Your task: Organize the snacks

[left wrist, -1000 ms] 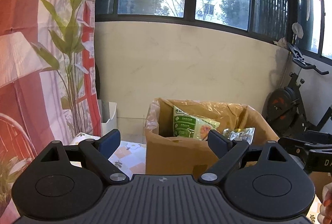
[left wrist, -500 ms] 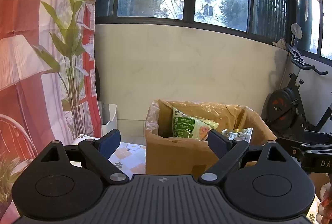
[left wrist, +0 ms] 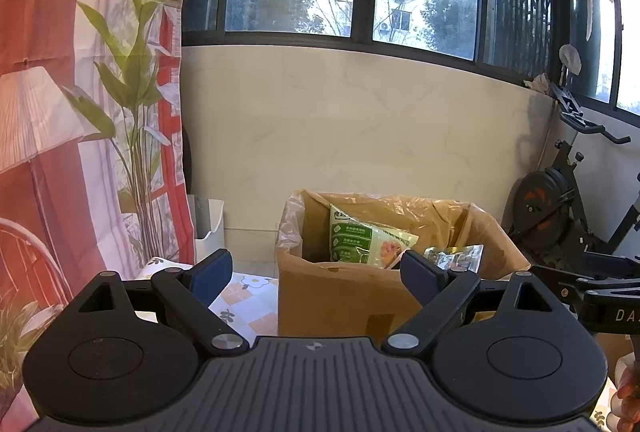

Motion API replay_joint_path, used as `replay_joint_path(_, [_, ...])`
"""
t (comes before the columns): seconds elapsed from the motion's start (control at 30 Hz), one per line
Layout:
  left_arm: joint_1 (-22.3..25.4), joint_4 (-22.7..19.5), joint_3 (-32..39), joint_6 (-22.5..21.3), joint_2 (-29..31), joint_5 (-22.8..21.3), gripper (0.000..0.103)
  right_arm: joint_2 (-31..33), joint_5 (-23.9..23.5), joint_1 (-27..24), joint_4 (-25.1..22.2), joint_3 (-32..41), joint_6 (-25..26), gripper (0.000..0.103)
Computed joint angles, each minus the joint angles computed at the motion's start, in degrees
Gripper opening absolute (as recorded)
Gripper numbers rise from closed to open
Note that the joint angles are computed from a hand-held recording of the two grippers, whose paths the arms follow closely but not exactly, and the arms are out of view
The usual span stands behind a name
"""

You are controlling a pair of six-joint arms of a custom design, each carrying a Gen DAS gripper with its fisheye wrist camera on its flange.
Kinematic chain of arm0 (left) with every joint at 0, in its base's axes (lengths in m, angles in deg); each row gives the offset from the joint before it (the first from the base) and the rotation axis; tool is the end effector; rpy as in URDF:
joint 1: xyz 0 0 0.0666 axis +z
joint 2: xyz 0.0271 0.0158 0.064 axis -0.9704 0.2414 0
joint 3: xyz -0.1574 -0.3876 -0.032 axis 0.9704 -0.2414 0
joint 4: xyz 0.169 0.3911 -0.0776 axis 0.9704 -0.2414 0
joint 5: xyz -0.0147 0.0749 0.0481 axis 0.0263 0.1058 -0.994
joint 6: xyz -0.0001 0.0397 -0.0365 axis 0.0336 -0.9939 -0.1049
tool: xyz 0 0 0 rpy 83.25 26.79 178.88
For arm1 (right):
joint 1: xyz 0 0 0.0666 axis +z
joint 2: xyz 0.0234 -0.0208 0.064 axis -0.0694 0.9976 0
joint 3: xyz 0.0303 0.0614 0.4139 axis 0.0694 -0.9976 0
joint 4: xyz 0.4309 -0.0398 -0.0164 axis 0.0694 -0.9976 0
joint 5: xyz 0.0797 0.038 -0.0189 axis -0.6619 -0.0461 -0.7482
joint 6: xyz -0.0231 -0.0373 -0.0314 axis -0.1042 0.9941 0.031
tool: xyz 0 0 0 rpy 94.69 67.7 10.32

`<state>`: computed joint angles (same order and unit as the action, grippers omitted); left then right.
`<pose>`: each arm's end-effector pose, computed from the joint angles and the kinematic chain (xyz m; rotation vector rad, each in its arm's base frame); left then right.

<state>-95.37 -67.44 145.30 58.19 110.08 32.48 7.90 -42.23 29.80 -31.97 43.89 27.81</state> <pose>0.5807 -0.2153 0.6621 0.6338 1.9290 -0.4349 0.4687 0.2826 0.7130 0.4418 1.9685 -0.1167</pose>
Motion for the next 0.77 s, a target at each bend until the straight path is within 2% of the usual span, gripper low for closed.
replay_joint_path(0.77, [-0.1,-0.5,-0.2,0.5,-0.4,-0.7,0.092,-0.4,-0.1,0.1,0.3,-0.3,0.0,0.103])
